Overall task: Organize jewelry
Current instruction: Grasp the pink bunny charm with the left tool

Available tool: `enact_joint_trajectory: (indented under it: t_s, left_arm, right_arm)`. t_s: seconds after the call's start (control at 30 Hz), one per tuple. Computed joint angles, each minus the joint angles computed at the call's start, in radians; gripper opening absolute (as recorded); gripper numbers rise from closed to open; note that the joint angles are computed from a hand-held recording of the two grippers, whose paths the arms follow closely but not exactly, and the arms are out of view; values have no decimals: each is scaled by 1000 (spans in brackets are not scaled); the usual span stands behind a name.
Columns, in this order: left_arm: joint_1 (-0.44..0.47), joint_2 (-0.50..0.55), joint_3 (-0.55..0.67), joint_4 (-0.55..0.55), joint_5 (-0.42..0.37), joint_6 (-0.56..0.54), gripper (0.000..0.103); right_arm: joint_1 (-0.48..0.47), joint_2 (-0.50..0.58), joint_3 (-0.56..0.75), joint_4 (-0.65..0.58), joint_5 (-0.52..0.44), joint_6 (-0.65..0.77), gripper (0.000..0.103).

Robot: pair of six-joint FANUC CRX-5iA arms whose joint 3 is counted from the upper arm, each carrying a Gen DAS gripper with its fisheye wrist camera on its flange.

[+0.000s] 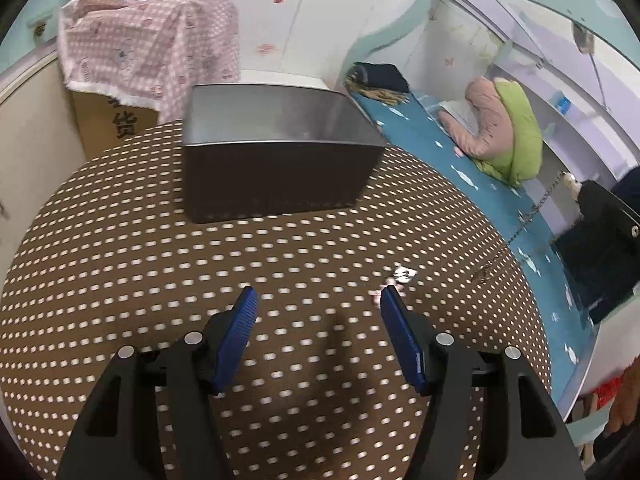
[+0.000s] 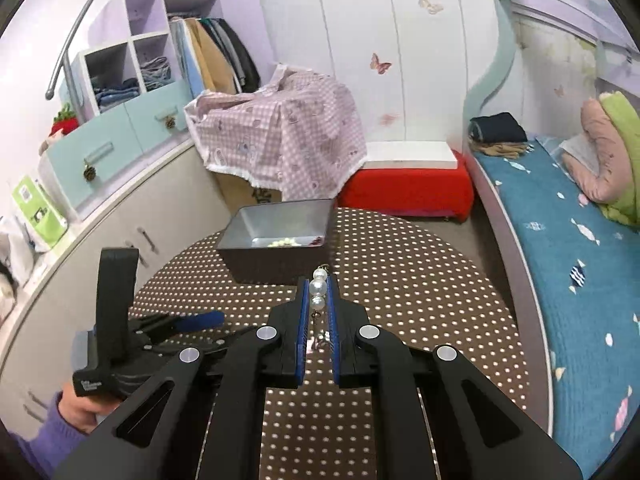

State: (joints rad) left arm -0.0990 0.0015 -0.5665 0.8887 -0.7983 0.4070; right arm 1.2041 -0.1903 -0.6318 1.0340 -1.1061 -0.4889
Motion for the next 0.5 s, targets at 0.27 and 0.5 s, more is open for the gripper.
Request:
enact_joint_trajectory:
  t_s: [0.27, 0.5]
  left_arm:
    - [-85, 38, 26, -60, 38, -1, 61]
    - [-136, 26, 22, -107, 126, -5, 44]
  right_arm:
    - [-9, -39, -74, -16, 36, -68, 10]
    - [-24, -57, -123, 1, 84, -114, 10]
